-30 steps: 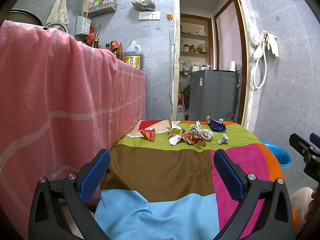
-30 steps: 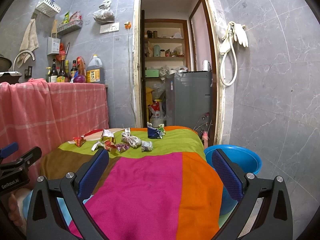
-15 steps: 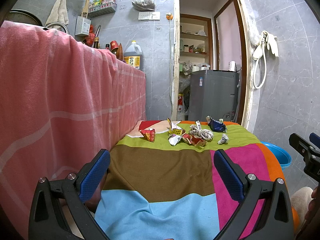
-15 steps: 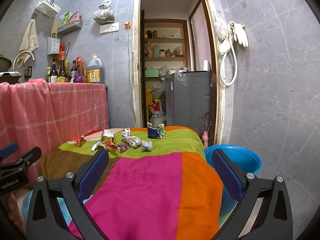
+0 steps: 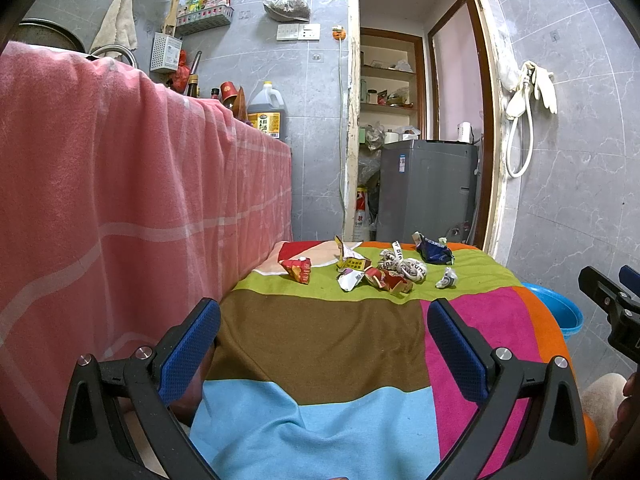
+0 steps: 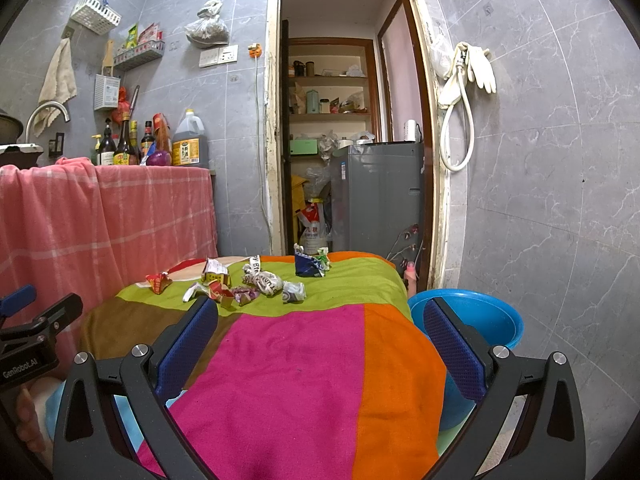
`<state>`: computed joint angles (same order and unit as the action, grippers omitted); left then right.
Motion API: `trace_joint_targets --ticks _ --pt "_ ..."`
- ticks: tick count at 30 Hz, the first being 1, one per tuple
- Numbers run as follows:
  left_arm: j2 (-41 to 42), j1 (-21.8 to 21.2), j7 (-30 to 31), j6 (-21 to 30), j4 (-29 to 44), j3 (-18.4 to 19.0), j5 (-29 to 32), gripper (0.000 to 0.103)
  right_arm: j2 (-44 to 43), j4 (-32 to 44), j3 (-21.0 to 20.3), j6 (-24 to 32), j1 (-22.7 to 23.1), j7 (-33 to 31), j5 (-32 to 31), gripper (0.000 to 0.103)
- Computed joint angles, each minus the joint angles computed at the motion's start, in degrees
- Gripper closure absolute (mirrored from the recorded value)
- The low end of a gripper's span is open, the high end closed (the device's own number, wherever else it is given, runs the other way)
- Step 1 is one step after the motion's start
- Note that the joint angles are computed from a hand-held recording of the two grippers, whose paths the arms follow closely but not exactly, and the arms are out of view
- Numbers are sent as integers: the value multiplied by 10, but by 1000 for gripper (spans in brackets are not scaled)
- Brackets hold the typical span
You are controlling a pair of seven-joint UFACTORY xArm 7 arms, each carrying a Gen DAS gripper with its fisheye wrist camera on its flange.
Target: Collect trash
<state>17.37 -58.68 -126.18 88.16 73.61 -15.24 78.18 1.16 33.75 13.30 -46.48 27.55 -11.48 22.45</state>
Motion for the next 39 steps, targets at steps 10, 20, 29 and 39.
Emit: trace_joint_targets --ticks 10,20,29,39 --pt "1 0 0 0 1 0 0 1 0 0 -1 1 -1 1 -2 0" --pt "2 0 0 0 2 0 0 1 -4 -2 -1 4 -4 5 -7 0" --pt "-9 21 13 -20 3 8 -5 1 14 42 -17 39 -25 39 -81 0" --pt "-36 92 31 -99 -12 23 -27 2 82 156 -34 128 -59 110 -213 0"
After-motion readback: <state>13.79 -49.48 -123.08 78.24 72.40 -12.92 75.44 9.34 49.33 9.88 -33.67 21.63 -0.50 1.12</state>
